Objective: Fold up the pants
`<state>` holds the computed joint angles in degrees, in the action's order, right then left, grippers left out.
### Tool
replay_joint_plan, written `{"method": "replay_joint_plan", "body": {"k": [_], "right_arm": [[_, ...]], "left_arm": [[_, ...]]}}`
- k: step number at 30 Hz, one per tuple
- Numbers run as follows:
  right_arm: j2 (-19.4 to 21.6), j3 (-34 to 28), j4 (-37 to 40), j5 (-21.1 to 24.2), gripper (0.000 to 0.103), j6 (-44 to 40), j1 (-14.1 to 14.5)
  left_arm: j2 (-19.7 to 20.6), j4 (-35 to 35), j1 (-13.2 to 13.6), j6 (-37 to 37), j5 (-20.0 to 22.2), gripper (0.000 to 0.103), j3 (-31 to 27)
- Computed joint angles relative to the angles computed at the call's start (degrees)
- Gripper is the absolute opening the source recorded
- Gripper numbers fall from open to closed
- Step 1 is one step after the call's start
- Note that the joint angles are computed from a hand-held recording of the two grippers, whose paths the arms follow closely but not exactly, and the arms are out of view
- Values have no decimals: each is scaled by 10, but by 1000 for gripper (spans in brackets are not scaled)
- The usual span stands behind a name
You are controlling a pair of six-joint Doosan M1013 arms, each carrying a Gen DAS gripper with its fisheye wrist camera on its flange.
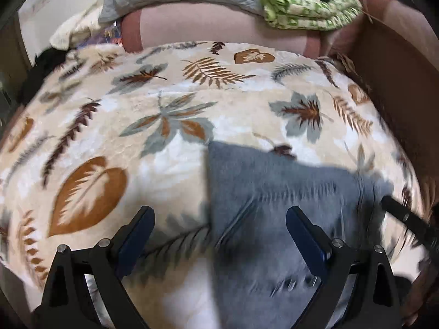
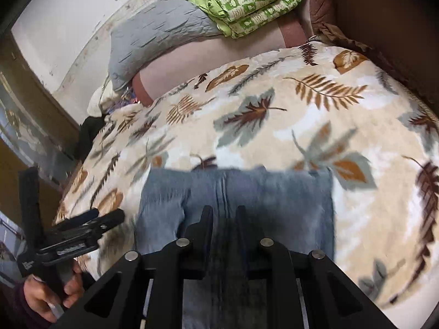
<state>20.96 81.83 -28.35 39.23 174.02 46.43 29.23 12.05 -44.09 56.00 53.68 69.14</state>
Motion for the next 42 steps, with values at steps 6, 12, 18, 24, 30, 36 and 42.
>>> {"method": "replay_joint_plan", "body": {"k": [6, 12, 18, 24, 30, 36, 42], "right_arm": [[29, -22, 26, -2, 20, -25, -16], [51, -23, 42, 6, 21, -70, -25], [40, -10, 56, -15, 20, -65, -30], [-6, 41, -45, -39, 20, 42, 2], [-29, 64, -14, -27, 20, 46, 34], [-13, 58, 37, 5, 26, 17, 46], [-21, 59, 48, 6, 33, -7, 47]], "left_arm": [[64, 33, 4, -22, 78, 97, -80], [90, 34, 5, -18, 86, 98, -87], [90, -3, 16, -15, 91, 98, -94], [14, 38, 3, -20, 9, 98, -3], [-47, 49, -23, 15, -46, 98, 82], [-39, -23, -29, 69, -12, 99, 109], [-50, -44, -17, 62, -22, 98, 109]]}}
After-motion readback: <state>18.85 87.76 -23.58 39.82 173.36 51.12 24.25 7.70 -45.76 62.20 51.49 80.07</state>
